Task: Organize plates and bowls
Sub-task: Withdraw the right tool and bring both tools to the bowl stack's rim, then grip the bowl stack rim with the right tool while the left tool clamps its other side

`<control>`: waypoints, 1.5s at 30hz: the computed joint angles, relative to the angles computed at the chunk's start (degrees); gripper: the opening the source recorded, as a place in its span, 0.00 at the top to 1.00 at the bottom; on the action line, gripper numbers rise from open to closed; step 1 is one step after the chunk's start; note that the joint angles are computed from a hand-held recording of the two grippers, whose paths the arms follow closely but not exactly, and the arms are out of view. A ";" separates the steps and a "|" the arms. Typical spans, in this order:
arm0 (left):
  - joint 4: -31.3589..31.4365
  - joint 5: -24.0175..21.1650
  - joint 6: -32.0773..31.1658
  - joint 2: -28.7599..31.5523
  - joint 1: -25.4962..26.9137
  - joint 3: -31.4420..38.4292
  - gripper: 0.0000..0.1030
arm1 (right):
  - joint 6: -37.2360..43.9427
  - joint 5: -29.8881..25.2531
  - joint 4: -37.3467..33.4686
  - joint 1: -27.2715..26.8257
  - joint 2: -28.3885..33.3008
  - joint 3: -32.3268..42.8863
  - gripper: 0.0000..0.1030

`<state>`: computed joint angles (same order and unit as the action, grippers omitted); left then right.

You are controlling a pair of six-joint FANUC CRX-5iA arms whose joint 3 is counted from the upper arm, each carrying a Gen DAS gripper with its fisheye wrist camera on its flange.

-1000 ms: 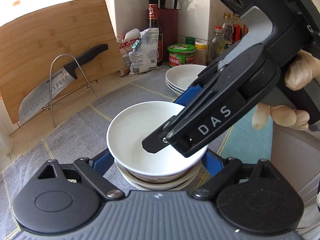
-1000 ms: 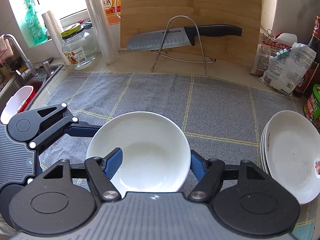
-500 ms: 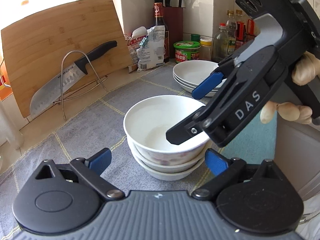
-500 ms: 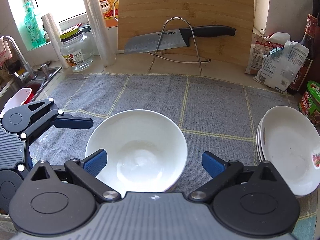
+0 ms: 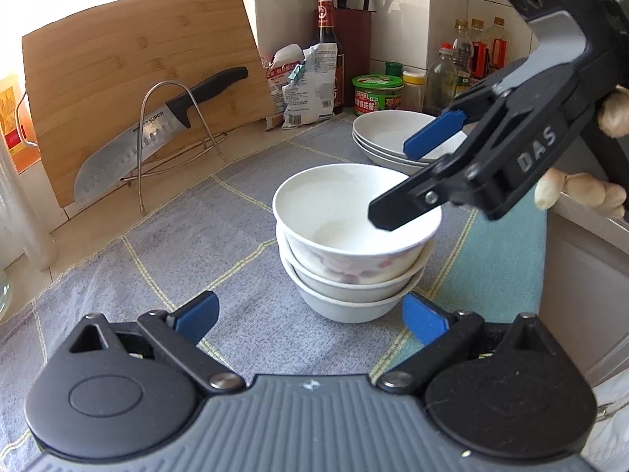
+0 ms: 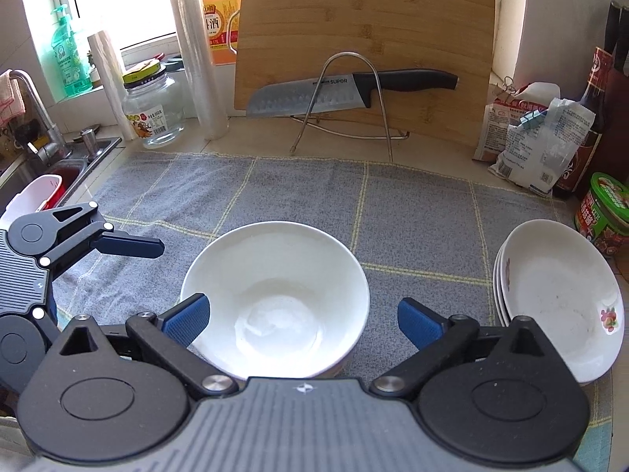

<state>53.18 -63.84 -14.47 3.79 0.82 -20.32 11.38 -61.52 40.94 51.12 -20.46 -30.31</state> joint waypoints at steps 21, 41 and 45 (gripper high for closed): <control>-7.38 3.23 6.15 2.98 -3.25 1.59 0.04 | 12.50 0.48 -9.51 -0.46 -1.17 -5.14 0.00; -20.87 12.28 28.41 -2.03 -8.92 0.88 0.00 | 55.05 16.83 -25.81 -14.18 -4.09 -6.24 0.00; -19.96 9.58 27.37 0.18 -8.32 2.80 0.00 | 54.53 17.70 -25.18 -14.10 -4.94 -7.24 0.00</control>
